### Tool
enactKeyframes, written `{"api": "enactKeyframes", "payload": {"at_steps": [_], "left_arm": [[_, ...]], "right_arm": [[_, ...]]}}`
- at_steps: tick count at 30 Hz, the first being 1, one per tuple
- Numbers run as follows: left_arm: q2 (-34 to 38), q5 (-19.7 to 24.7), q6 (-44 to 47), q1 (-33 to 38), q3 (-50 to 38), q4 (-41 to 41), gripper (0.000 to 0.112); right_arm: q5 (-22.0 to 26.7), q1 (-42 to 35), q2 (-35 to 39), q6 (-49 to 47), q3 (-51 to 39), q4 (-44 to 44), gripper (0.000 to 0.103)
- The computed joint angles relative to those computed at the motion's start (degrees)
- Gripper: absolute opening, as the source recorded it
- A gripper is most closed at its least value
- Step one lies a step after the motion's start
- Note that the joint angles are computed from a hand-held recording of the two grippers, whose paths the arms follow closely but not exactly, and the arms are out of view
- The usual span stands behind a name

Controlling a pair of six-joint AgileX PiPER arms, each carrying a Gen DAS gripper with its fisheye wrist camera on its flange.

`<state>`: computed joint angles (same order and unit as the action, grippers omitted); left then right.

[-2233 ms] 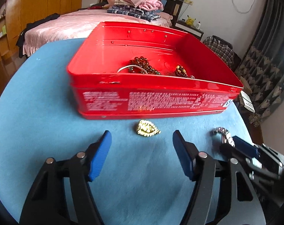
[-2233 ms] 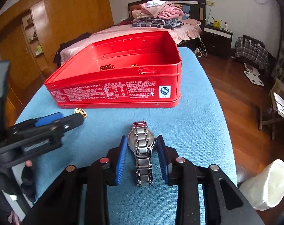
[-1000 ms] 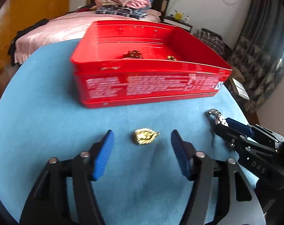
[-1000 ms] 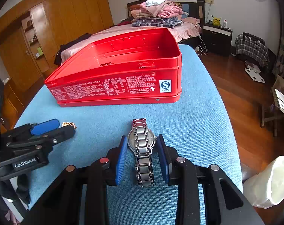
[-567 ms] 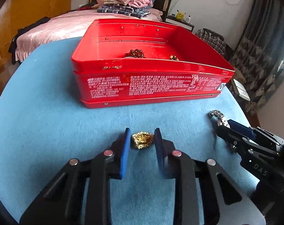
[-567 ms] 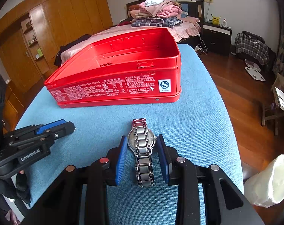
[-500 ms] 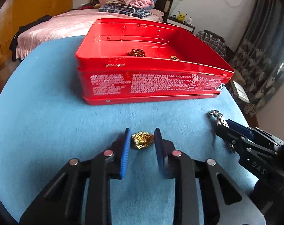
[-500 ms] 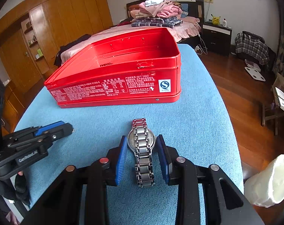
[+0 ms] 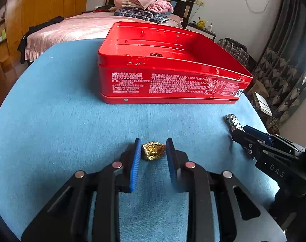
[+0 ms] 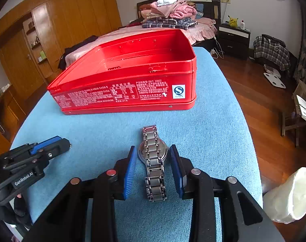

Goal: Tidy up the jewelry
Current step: 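Carry the watch and gold pendant into the red tin and open both tools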

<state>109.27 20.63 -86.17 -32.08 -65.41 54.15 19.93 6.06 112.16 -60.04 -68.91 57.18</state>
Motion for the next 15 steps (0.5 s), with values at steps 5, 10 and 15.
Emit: {"api": "enactKeyframes", "payload": {"at_steps": [5, 10, 15], "left_arm": [[0.1, 0.67, -0.6, -0.23, -0.15, 0.74, 0.024], [-1.4, 0.96, -2.98, -0.16, 0.96, 3.09, 0.024], [-2.8, 1.53, -3.91, -0.17, 1.03, 4.33, 0.024]], "right_arm": [[-1.39, 0.86, -0.39, 1.89, 0.12, -2.18, 0.03], [-0.33, 0.35, -1.87, -0.67, 0.94, 0.99, 0.03], [0.87, 0.0, -4.7, -2.46, 1.49, 3.26, 0.03]]}}
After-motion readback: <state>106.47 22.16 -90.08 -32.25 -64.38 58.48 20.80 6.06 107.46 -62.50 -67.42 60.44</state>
